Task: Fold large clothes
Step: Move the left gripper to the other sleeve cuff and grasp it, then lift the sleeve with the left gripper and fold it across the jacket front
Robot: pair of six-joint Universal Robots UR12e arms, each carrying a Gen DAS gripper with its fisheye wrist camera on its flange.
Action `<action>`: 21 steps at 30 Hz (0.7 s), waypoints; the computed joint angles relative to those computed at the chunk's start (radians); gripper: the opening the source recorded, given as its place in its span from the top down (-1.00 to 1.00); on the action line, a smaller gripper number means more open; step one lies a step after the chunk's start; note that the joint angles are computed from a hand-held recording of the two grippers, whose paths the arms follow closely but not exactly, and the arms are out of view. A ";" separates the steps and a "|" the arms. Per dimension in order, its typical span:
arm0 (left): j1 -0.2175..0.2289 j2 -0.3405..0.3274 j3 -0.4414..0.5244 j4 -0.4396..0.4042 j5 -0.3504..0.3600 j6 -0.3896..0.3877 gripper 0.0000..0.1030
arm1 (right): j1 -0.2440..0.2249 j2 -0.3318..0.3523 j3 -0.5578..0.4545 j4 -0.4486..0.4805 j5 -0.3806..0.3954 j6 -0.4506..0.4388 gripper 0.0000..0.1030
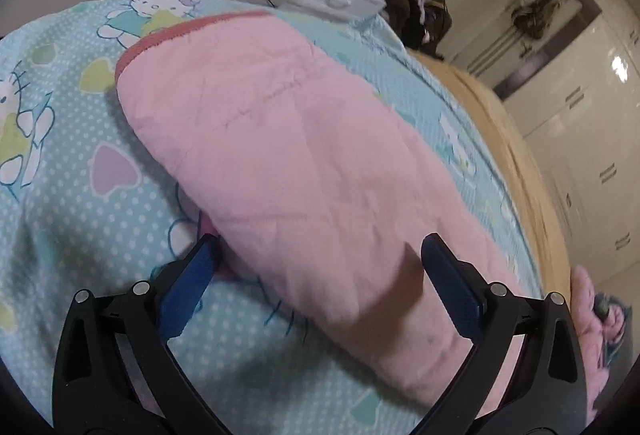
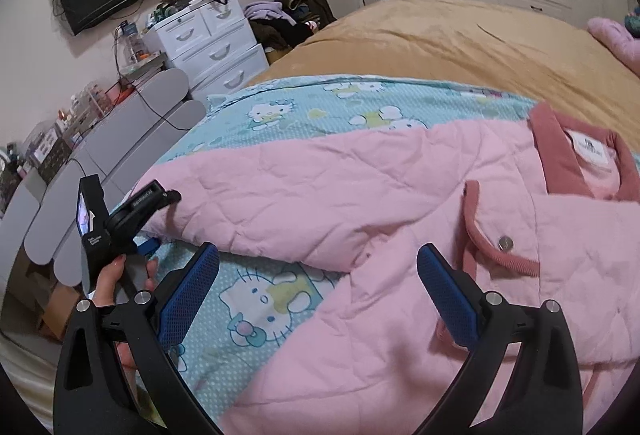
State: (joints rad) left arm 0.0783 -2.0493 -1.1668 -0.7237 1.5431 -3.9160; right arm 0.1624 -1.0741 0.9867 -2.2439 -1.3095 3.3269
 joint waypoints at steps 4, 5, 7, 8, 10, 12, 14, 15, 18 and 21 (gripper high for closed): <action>-0.004 0.006 -0.016 0.064 0.004 0.000 0.47 | -0.017 -0.027 0.052 -0.040 0.012 0.047 -0.92; -0.001 0.010 -0.025 0.103 -0.018 0.005 0.64 | -0.021 -0.034 0.063 -0.050 0.013 0.059 -0.92; -0.002 0.018 -0.029 0.153 -0.026 0.025 0.76 | -0.030 -0.048 0.088 -0.074 0.016 0.087 -0.92; -0.006 0.021 -0.027 0.169 -0.018 0.046 0.79 | -0.035 -0.058 0.103 -0.086 0.022 0.100 -0.92; -0.017 0.026 -0.016 0.192 0.005 0.076 0.80 | -0.046 -0.079 0.136 -0.108 0.028 0.117 -0.92; -0.025 0.030 -0.007 0.230 0.003 0.091 0.82 | -0.057 -0.105 0.171 -0.127 0.014 0.131 -0.92; -0.037 0.036 0.003 0.274 0.001 0.126 0.83 | -0.070 -0.130 0.208 -0.146 0.005 0.157 -0.92; -0.042 0.038 0.008 0.285 0.002 0.141 0.83 | -0.078 -0.145 0.228 -0.154 -0.002 0.174 -0.92; -0.056 0.045 0.018 0.336 -0.017 0.163 0.83 | -0.101 -0.190 0.290 -0.192 -0.031 0.219 -0.92; -0.077 0.059 0.020 0.384 -0.031 0.207 0.83 | -0.126 -0.234 0.351 -0.219 -0.047 0.259 -0.92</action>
